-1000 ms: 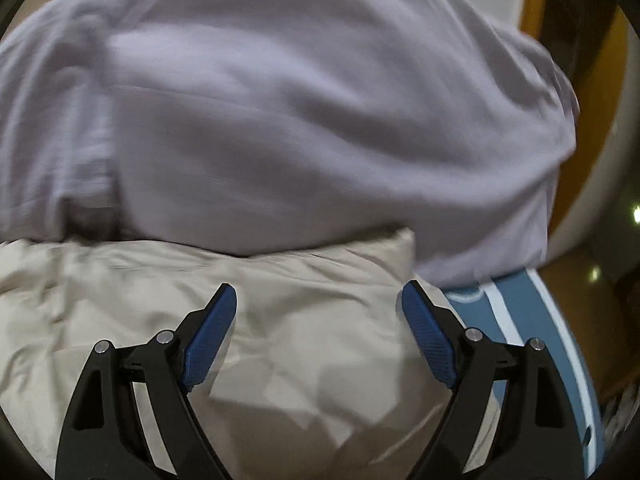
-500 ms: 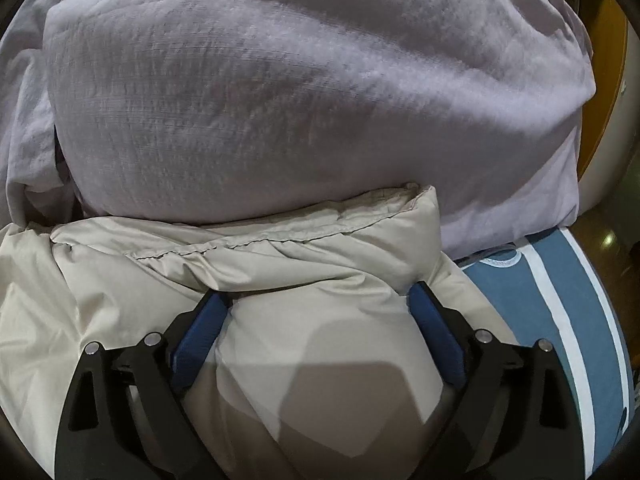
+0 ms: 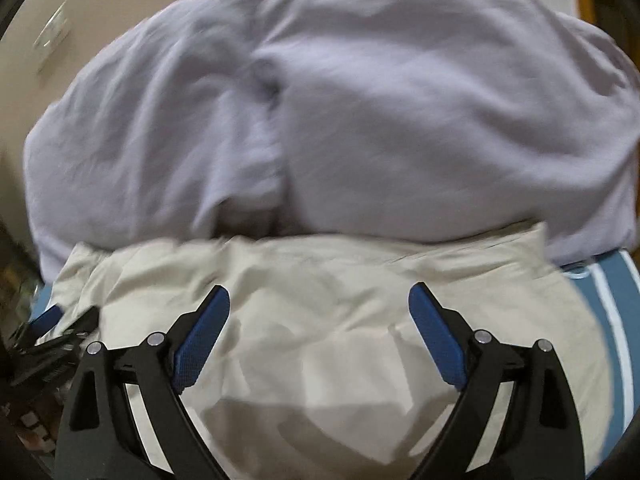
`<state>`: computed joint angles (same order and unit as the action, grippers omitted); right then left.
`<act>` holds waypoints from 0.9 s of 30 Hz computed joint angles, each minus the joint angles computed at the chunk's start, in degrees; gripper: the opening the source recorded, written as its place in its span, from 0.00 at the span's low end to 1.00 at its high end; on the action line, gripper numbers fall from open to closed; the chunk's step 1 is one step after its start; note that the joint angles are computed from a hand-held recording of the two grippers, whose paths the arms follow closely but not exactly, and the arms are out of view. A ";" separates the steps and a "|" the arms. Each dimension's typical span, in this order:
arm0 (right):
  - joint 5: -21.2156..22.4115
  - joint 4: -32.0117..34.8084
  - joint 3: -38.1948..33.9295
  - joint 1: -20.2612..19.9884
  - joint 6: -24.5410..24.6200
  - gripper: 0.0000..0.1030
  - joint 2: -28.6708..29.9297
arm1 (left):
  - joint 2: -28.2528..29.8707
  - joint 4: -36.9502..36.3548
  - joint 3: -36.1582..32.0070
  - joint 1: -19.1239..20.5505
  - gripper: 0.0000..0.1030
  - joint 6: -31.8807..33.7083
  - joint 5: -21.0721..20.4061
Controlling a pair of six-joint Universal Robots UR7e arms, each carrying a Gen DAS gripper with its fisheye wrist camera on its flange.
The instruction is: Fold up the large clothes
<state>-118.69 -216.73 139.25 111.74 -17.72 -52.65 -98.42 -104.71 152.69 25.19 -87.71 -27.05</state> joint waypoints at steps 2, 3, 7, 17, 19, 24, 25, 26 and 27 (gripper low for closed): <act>-1.11 -2.57 -0.73 0.74 -2.35 0.91 3.28 | 2.06 -0.74 -0.11 0.55 0.98 0.25 0.37; -2.43 -3.86 -1.35 1.11 -3.36 0.91 5.14 | 2.58 -0.92 -0.09 0.61 0.98 0.28 0.55; -2.41 -8.23 -2.16 -0.62 -5.88 0.95 9.47 | 5.64 -4.51 0.34 1.66 0.98 2.39 1.86; -2.90 -14.53 -4.03 -2.21 -7.74 0.99 15.31 | 14.76 -4.11 -1.93 3.17 0.98 -0.49 4.46; -2.85 -15.30 -4.20 -2.27 -7.60 0.99 16.45 | 14.79 -4.85 -1.90 3.61 0.98 0.32 4.71; -2.18 -15.82 -4.17 -3.24 -7.90 0.99 17.17 | 13.45 -5.49 -1.53 4.40 0.98 2.04 5.00; -2.02 -15.62 -4.20 -3.45 -7.93 0.99 17.10 | 12.69 -5.66 -1.18 4.58 0.98 2.57 5.04; -2.05 -14.72 -4.66 -3.33 -7.64 0.99 16.94 | 13.78 -7.55 -1.13 4.96 0.98 3.36 5.23; -1.83 -14.58 -4.82 -3.63 -7.75 0.99 16.99 | 13.76 -7.04 -1.14 4.60 0.98 2.78 4.92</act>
<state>-120.52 -231.31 134.43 108.12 -25.47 -35.65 -84.66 -111.76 151.56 29.79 -84.94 -22.13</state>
